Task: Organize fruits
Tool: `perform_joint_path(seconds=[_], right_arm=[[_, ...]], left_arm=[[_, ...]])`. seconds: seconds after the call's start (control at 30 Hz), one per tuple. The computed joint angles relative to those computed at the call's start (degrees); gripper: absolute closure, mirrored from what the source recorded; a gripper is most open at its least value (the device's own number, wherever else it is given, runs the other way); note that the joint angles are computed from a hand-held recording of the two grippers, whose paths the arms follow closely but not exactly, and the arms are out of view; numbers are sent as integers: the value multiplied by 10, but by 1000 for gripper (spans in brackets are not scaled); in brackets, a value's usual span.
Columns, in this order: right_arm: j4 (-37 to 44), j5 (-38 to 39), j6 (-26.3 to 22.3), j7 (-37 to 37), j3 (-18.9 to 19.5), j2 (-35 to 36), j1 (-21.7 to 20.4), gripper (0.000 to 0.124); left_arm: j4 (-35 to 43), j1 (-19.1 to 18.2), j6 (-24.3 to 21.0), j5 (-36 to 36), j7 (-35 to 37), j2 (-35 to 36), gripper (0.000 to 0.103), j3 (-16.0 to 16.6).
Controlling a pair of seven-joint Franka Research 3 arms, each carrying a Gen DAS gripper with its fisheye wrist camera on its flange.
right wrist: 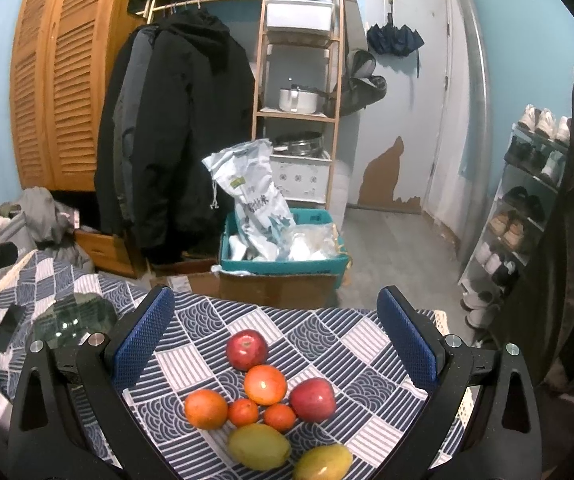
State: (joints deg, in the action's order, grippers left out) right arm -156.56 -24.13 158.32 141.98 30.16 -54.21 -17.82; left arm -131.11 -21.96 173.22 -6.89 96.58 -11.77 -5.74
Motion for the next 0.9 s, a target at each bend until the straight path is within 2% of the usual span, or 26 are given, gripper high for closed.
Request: perform_joint_path(seconds=[0.9], right_arm=[[-4,-2,-2,5,-2,-2,5,24]], left_arm=[[-3,12,1,35,-36,3,1,-15]])
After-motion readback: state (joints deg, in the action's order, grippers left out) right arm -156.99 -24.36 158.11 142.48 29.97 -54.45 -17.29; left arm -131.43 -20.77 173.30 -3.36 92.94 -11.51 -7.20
